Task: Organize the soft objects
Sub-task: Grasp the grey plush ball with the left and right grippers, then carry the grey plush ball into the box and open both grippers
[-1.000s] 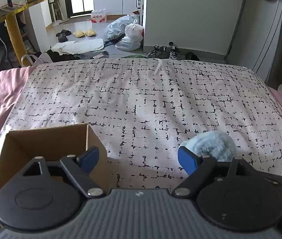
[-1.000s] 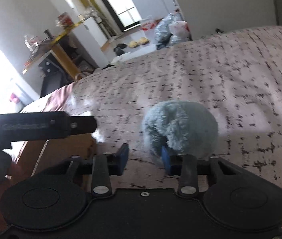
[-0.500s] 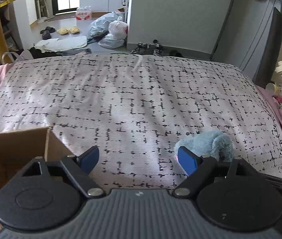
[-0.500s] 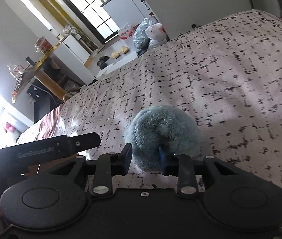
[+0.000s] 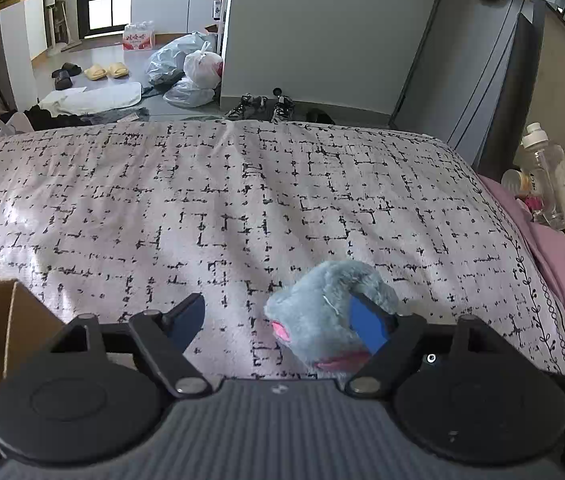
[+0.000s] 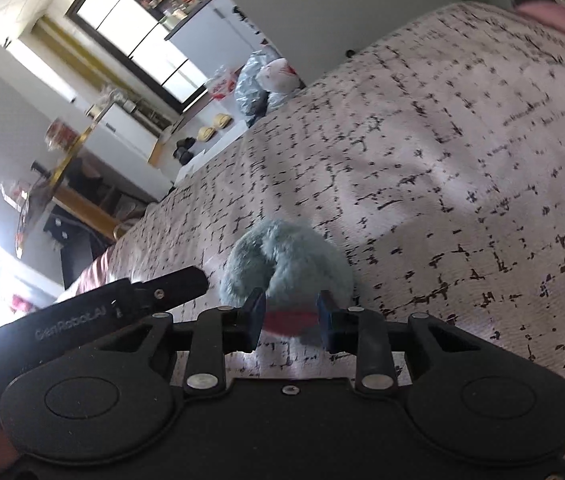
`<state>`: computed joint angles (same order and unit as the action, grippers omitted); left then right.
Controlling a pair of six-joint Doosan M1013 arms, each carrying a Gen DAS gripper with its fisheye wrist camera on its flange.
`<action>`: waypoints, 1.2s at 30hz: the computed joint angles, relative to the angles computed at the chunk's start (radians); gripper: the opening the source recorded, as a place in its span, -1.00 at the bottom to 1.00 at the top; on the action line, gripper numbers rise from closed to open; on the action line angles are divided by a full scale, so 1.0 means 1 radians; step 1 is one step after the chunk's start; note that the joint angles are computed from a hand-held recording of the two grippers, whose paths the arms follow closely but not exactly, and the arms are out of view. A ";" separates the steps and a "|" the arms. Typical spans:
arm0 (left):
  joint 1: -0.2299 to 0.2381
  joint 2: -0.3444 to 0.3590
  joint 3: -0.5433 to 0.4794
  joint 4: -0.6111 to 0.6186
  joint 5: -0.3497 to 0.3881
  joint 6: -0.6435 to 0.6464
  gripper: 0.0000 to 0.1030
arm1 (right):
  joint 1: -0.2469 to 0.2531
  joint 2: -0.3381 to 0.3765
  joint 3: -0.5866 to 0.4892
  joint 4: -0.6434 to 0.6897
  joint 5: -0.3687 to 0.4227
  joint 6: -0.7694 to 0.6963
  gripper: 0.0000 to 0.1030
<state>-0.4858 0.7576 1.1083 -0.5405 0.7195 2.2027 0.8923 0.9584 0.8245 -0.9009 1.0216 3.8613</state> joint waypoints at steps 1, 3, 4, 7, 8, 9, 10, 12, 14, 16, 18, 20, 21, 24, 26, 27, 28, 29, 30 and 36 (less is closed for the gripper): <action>0.000 0.003 -0.004 -0.002 0.004 -0.005 0.43 | -0.001 -0.003 0.010 -0.009 -0.004 0.025 -0.43; 0.000 0.011 -0.014 -0.014 0.022 -0.012 0.37 | -0.004 -0.006 0.022 -0.024 -0.011 0.064 -0.43; 0.000 0.014 -0.018 -0.017 0.026 -0.018 0.32 | -0.005 -0.005 0.025 -0.031 -0.016 0.076 -0.43; -0.002 0.027 -0.034 -0.017 0.041 -0.037 0.25 | -0.009 -0.006 0.038 -0.053 -0.033 0.122 -0.43; -0.002 0.030 -0.036 -0.023 0.041 -0.039 0.23 | -0.010 -0.006 0.044 -0.060 -0.042 0.142 -0.42; -0.002 0.031 -0.036 -0.030 0.042 -0.037 0.18 | -0.011 -0.006 0.048 -0.064 -0.049 0.159 -0.41; -0.002 0.032 -0.035 -0.034 0.045 -0.034 0.15 | -0.013 -0.006 0.050 -0.064 -0.055 0.170 -0.41; 0.000 0.038 -0.041 -0.042 0.059 -0.031 0.13 | -0.016 0.000 0.043 -0.048 -0.060 0.161 -0.40; 0.003 0.043 -0.046 -0.056 0.077 -0.030 0.11 | -0.017 0.006 0.032 -0.032 -0.055 0.139 -0.40; 0.005 0.045 -0.047 -0.064 0.086 -0.029 0.06 | -0.019 0.012 0.018 0.006 -0.054 0.086 -0.42; 0.008 0.050 -0.051 -0.068 0.105 -0.032 0.06 | -0.019 0.011 0.027 0.006 -0.073 0.104 -0.44; 0.011 0.056 -0.058 -0.065 0.126 -0.044 0.05 | -0.016 0.010 0.034 -0.007 -0.081 0.118 -0.51; 0.012 0.057 -0.059 -0.062 0.133 -0.049 0.03 | -0.015 0.009 0.033 -0.009 -0.080 0.117 -0.54; 0.017 0.054 -0.054 -0.085 0.154 -0.041 -0.07 | -0.011 0.008 0.030 -0.012 -0.075 0.119 -0.58; 0.022 0.050 -0.049 -0.106 0.176 -0.040 -0.20 | -0.006 0.009 0.022 -0.004 -0.069 0.103 -0.60; 0.026 0.048 -0.046 -0.118 0.189 -0.040 -0.28 | -0.004 0.010 0.016 0.000 -0.065 0.092 -0.60; 0.030 0.044 -0.042 -0.124 0.195 -0.041 -0.33 | -0.002 0.013 0.007 0.005 -0.060 0.077 -0.61; 0.031 0.039 -0.034 -0.120 0.193 -0.047 -0.33 | 0.001 0.018 -0.007 0.012 -0.053 0.058 -0.61; 0.034 0.033 -0.027 -0.122 0.193 -0.050 -0.34 | 0.002 0.020 -0.015 0.017 -0.049 0.044 -0.61; 0.057 0.008 -0.007 -0.159 0.206 -0.062 -0.42 | 0.016 0.046 -0.092 0.023 -0.004 -0.043 -0.61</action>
<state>-0.4287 0.7660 1.1015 -0.6993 0.9257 2.1404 0.9078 1.0041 0.7323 -0.8781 1.0179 3.8181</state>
